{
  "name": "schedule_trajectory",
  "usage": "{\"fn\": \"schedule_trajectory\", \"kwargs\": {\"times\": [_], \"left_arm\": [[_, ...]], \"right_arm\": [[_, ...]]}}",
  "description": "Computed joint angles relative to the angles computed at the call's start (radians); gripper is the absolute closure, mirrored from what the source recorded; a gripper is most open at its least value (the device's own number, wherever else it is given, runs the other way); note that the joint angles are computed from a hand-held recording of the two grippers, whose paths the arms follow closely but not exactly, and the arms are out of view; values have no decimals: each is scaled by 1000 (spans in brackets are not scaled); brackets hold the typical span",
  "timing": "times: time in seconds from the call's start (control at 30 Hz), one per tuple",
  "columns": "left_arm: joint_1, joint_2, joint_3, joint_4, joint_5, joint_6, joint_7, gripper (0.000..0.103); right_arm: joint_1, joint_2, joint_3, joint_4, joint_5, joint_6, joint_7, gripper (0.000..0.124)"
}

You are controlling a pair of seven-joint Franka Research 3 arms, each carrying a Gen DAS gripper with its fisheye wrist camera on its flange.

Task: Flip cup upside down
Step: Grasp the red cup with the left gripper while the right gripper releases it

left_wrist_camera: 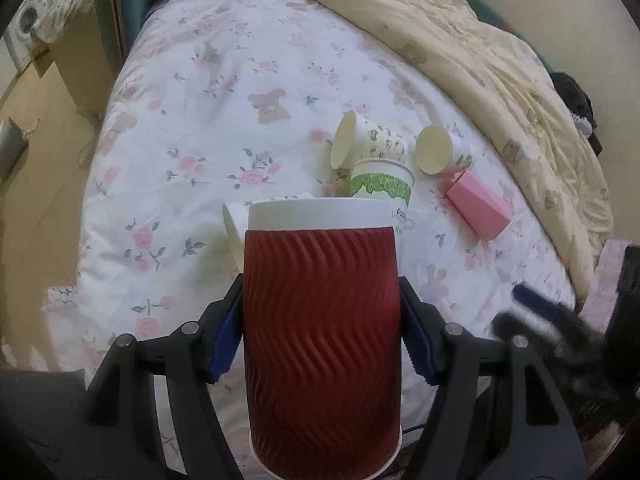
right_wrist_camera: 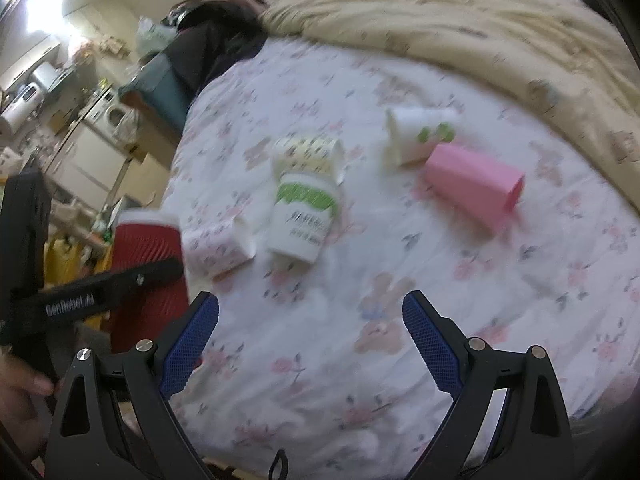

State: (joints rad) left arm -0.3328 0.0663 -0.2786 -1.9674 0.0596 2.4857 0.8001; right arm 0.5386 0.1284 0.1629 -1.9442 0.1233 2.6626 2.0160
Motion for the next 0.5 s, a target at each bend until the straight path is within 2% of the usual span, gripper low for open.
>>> {"fn": "schedule_trajectory", "kwargs": {"times": [0.17, 0.23, 0.37, 0.5], "left_arm": [[5, -17, -1, -20, -49, 38, 36, 37], [-1, -13, -1, -7, -9, 14, 21, 37], [-3, -3, -4, 2, -28, 10, 45, 37], [-9, 3, -8, 14, -21, 12, 58, 37]], "right_arm": [[-17, 20, 38, 21, 169, -19, -152, 28], [-23, 36, 56, 45, 255, -44, -243, 28], [-25, 61, 86, 86, 391, -80, -417, 28], [-15, 74, 95, 109, 486, -104, -528, 28]]}}
